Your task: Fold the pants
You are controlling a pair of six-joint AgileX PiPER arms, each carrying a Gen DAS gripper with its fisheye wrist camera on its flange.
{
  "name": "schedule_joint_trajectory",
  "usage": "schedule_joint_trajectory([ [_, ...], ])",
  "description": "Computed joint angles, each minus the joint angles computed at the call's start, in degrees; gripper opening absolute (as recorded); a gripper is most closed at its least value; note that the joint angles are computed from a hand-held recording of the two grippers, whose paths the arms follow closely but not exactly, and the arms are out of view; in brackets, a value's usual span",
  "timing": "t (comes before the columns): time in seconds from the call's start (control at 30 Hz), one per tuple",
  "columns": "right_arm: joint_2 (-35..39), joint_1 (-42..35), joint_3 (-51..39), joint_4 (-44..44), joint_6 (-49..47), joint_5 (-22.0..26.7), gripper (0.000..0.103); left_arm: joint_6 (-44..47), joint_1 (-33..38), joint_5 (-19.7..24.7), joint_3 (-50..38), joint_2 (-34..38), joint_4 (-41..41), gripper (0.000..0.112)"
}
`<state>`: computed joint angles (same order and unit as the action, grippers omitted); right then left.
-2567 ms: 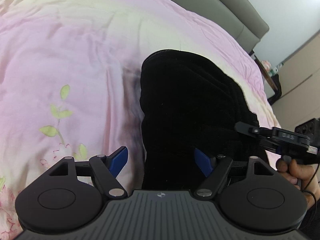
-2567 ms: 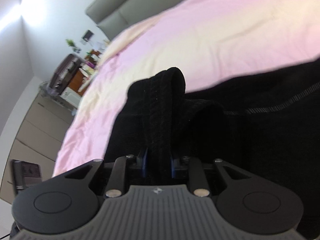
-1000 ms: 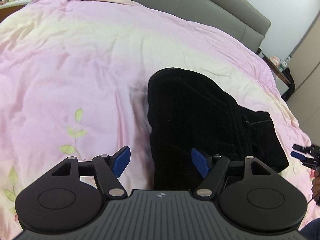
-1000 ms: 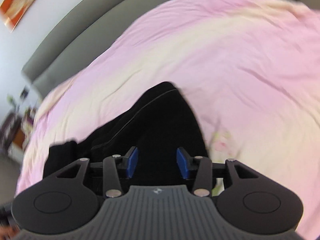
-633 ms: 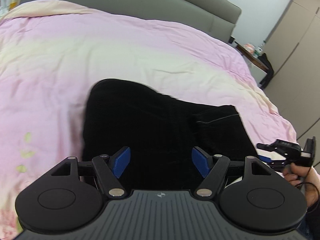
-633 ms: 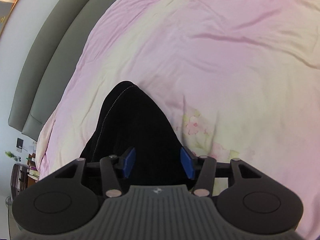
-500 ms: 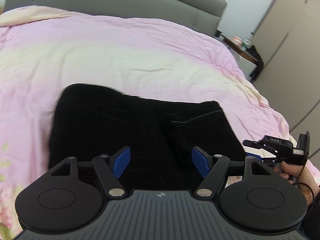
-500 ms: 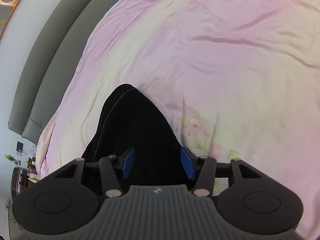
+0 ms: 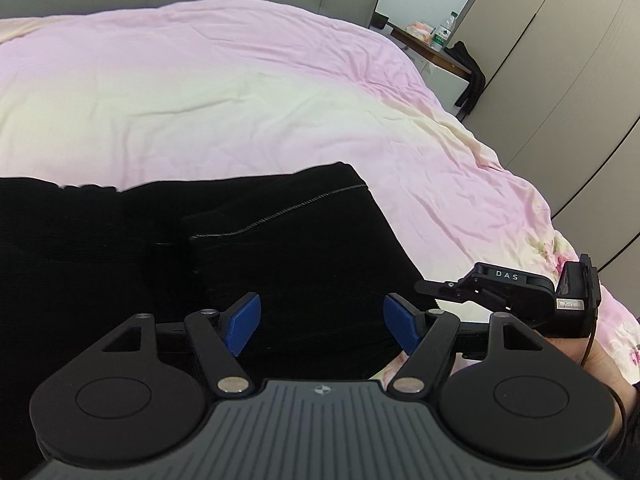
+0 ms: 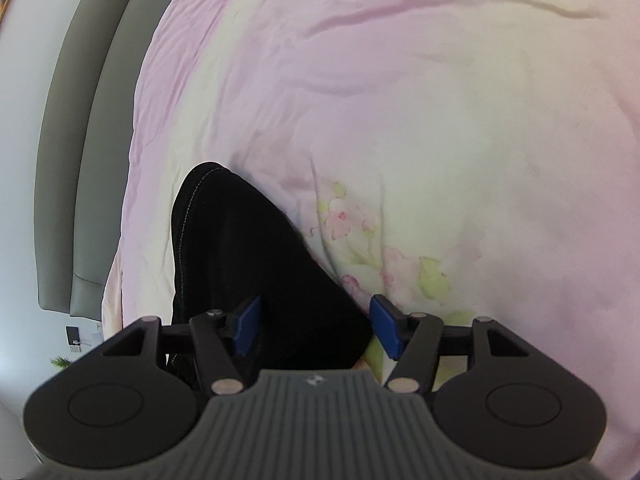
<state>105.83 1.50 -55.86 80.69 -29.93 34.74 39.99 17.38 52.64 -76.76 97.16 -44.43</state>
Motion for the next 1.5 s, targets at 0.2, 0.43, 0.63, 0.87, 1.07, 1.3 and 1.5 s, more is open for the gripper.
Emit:
schedule_joint_trajectory([
  [0.2, 2.23, -0.02, -2.05, -0.56, -1.44, 1.19, 0.059, -2.89, -3.32, -1.30, 0.08, 2.87, 1.08, 0.083],
  [0.43, 5.60, -0.84, -4.63, -0.82, -3.11, 5.14, 0.064, -4.84, -5.51, -2.64, -0.35, 5.81, 3.69, 0.081],
  [0.63, 5.81, -1.21, -5.44, -2.48, -3.96, 6.97, 0.047, -9.62, -7.67, -4.36, 0.80, 6.16, 7.80, 0.081],
  [0.87, 3.68, -0.79, -4.91, -0.68, -9.11, 7.16, 0.022, -8.15, -6.09, -2.44, 1.98, 1.06, 7.09, 0.079],
  [1.07, 2.00, -0.04, -4.03, 0.59, -10.20, 5.99, 0.022, 0.34, 7.33, 0.80, 4.84, -9.55, 4.07, 0.085],
  [1.3, 0.36, 1.17, -3.17, 0.61, -10.59, 3.70, 0.022, -5.21, 18.90, -4.98, 5.53, -9.90, 20.89, 0.086],
  [1.5, -2.49, 3.46, -1.32, 0.32, -11.16, -0.47, 0.021, -1.54, 23.80, -9.36, 9.91, -8.01, 21.91, 0.082],
])
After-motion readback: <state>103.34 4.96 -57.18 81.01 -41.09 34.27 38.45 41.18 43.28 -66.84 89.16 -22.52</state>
